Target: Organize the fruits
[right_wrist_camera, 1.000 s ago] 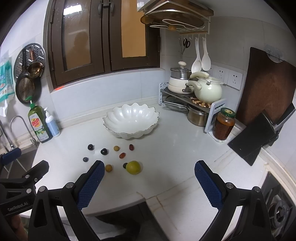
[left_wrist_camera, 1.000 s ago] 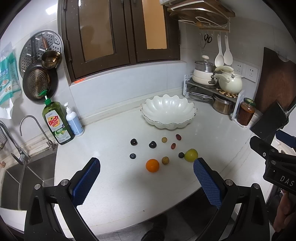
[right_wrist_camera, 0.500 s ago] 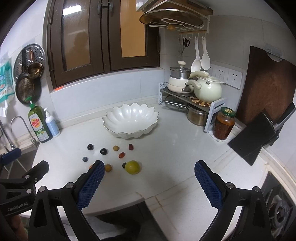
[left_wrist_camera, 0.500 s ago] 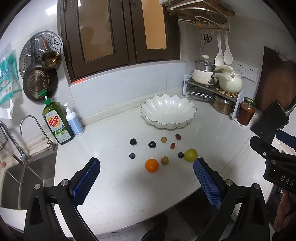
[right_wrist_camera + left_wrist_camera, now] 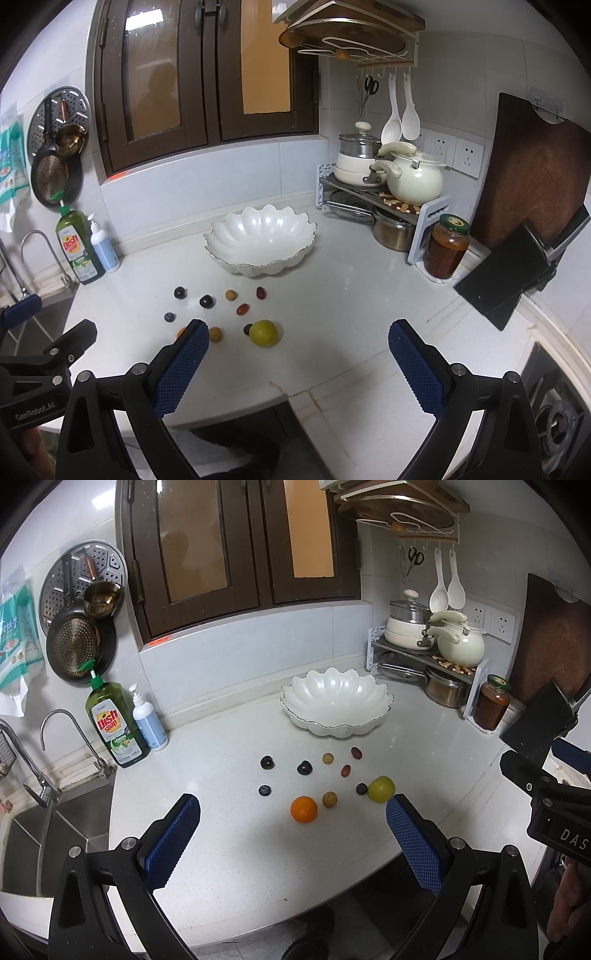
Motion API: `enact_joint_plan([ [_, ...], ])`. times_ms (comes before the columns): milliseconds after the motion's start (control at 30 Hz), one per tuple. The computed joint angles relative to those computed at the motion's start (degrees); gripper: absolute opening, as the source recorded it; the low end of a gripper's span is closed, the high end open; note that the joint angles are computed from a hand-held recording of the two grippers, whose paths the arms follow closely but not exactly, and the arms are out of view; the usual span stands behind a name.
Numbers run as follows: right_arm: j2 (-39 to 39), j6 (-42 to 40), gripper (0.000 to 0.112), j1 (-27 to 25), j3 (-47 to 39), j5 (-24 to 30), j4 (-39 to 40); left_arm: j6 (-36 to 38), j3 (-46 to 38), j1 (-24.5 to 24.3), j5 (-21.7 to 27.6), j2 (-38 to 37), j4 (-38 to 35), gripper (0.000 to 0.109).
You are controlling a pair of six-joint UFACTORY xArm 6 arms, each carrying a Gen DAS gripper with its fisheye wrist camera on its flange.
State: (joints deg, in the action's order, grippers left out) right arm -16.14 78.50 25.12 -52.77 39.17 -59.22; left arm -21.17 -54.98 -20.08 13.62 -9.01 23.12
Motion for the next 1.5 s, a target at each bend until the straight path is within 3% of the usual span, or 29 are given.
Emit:
enact_joint_plan([
  [667,0.7,-0.3,0.099,-0.3,-0.5,-0.2,0.3,0.0,-0.3,-0.1,0.2,0.5,-0.3,0.103],
  [1167,6.3,-3.0,0.099,-2.0,-4.8,-1.4,1.3,3.1,-5.2,0.7,-0.4,6.6,-2.2,0.103],
  [1500,11.1,-5.8,0.099,-3.3,-8.3,-2.1,3.3,9.9,-10.6,0.6,1.4,12.7,-9.5,0.103],
])
